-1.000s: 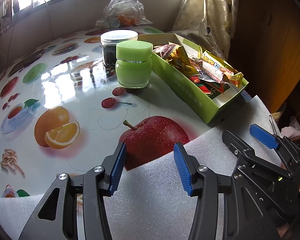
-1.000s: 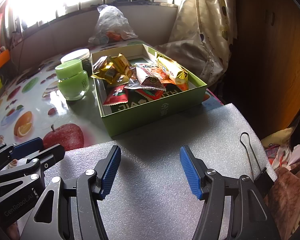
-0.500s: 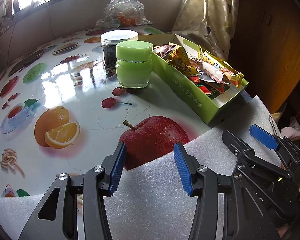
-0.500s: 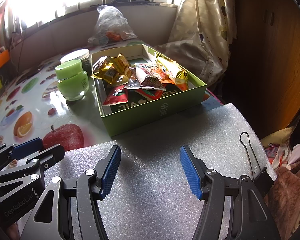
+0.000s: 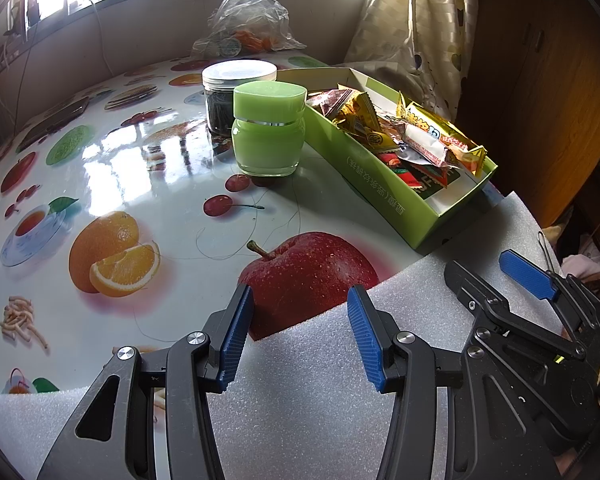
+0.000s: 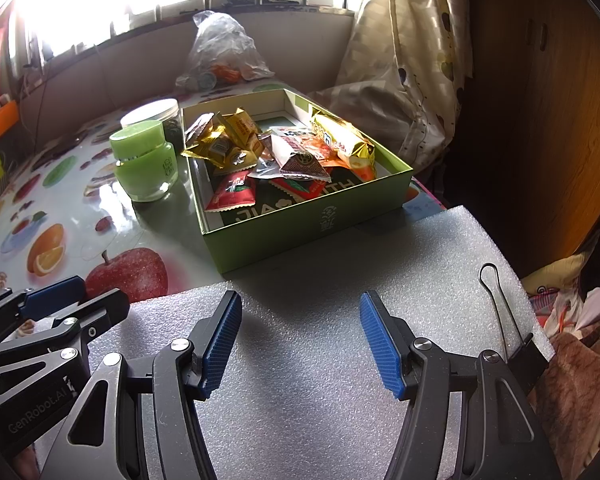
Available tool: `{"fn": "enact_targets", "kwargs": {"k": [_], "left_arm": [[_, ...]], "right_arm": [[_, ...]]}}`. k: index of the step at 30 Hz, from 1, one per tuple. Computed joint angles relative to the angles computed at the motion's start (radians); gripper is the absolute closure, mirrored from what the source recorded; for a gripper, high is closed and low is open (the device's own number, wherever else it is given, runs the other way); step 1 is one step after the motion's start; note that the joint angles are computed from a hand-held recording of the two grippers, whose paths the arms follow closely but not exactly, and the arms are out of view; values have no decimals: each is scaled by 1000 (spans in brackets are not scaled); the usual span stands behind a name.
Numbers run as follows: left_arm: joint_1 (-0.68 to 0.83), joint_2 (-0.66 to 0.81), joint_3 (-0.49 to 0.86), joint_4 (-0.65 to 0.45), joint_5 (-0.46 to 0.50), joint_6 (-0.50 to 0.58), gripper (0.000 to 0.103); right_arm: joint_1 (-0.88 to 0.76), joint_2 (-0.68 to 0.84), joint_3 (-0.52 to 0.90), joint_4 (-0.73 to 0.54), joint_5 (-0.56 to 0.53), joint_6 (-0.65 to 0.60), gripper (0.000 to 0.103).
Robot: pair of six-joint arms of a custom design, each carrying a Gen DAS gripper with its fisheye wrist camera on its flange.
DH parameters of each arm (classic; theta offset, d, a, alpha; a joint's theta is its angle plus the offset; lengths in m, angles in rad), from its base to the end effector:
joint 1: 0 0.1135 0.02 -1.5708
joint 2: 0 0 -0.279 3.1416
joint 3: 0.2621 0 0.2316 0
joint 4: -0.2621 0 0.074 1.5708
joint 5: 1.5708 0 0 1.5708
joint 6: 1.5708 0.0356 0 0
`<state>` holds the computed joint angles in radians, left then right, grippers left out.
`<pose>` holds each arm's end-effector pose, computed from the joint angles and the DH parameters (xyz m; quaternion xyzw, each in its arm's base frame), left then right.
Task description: Organize snacks
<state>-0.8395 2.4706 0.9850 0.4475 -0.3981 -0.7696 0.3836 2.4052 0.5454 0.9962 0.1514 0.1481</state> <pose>0.2584 -0.2674 -0.0228 -0.0190 0.9469 -0.0536 0.3164 0.2723 0.1041 -0.0136 -0.0839 0.9320 0.0223 0.3518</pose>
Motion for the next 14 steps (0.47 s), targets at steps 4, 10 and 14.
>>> {"fn": "enact_targets", "kwargs": {"k": [4,10,14], "left_arm": [[0,0,0,0,0,0,53],[0,0,0,0,0,0,53],[0,0,0,1,0,0,53]], "right_arm": [[0,1,0,2,1,-1,41],[-1,1,0,2,0,-1,41],[-1,2,-1,4,0,-1,41]]}}
